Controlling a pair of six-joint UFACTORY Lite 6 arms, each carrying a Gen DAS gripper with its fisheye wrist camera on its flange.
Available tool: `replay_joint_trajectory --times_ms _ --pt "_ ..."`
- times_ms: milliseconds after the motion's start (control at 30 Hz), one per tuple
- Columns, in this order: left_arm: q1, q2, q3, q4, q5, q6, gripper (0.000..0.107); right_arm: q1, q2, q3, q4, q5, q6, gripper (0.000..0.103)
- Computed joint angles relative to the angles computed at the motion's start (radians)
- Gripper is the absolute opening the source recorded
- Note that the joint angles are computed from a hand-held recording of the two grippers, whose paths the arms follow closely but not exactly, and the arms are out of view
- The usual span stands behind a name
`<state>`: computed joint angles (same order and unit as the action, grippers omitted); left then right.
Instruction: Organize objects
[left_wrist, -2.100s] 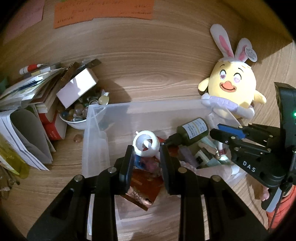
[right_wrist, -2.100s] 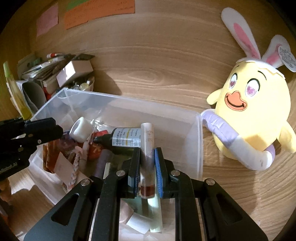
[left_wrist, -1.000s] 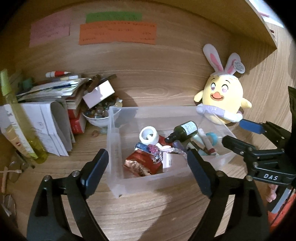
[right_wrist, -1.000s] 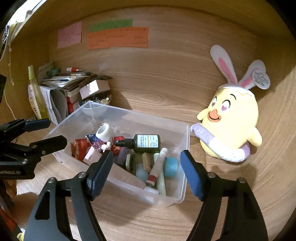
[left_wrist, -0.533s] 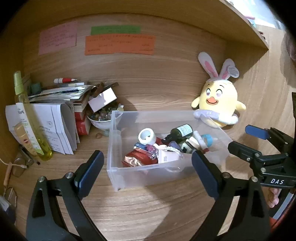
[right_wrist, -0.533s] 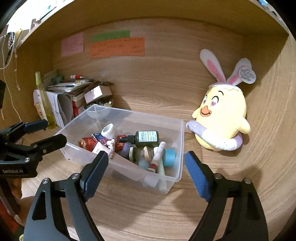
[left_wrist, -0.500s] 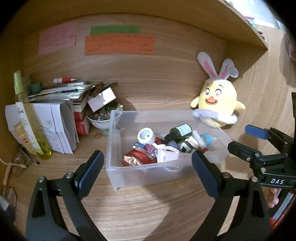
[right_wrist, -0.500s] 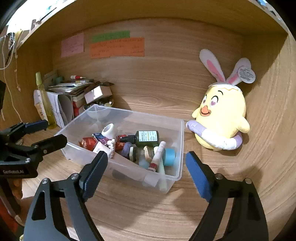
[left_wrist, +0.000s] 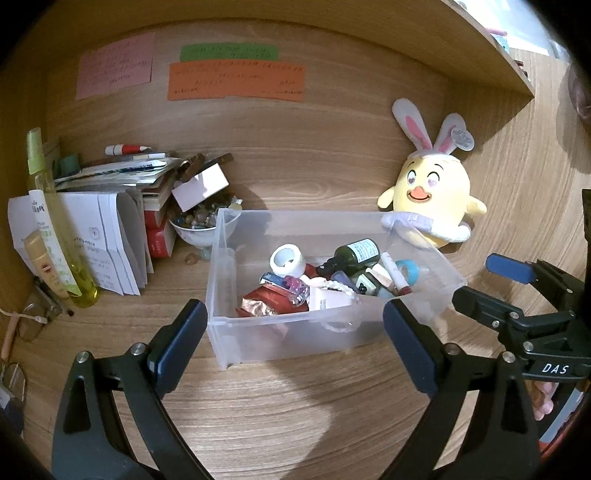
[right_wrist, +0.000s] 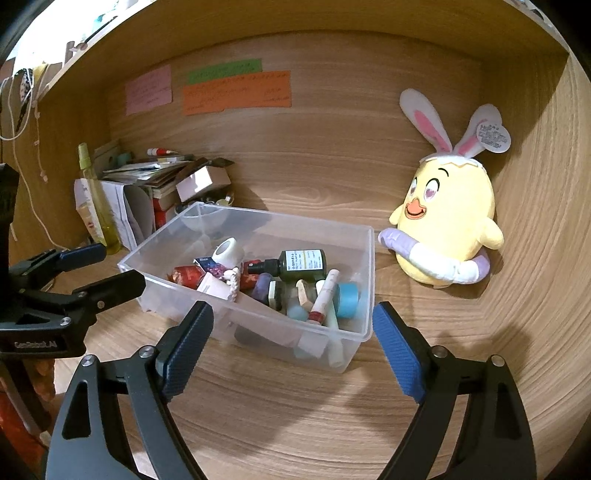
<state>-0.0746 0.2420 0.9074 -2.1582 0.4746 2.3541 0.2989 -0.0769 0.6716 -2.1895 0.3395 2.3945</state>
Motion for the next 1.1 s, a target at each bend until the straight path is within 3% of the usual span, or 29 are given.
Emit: replay_joint_trajectory --times_ms 1100 --pt "-0.009 0.008 0.007 0.042 -0.007 -0.057 0.099 0.010 -0.015 -0.014 0.006 0.003 0.017 0.086"
